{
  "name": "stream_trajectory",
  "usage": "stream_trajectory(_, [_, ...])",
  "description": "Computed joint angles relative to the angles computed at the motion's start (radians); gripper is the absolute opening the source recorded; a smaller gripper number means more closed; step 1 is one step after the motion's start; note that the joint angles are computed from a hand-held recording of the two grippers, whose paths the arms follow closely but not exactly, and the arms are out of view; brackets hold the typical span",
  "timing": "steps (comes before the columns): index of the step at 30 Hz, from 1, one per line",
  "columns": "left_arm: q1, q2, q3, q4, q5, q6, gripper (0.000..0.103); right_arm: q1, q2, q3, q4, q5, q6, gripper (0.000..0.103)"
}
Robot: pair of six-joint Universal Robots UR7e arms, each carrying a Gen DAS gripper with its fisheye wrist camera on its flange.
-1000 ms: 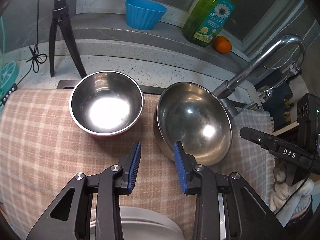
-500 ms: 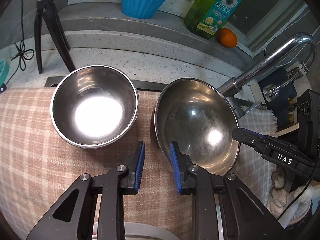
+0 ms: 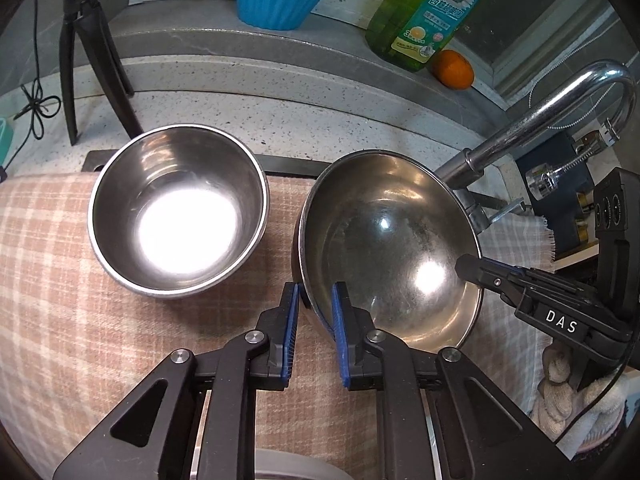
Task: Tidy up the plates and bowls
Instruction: 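Close both grippers on the large steel bowl rim and lift it, then carry the large steel bowl beside the plate stack and lower it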
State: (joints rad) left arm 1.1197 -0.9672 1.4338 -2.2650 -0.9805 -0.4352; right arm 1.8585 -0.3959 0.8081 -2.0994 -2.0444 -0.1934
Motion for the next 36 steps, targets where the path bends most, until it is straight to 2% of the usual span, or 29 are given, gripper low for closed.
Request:
stream_trajectory(11, [-0.02, -0.071, 0.073, -0.03, 0.007, 0.008, 0.015, 0.03, -0.049, 0.083, -0.036, 0.014, 0.012, 0.014])
stream_trajectory(24, [-0.047, -0.225, 0.21, -0.072, 0.051, 0.012, 0.015, 0.093, -0.094, 0.201, -0.101, 0.051, 0.03, 0.014])
stream_trajectory(36, [-0.059, -0.379, 0.331, -0.051, 0.121, -0.044, 0.015, 0.151, -0.067, 0.236, -0.113, 0.091, 0.029, 0.014])
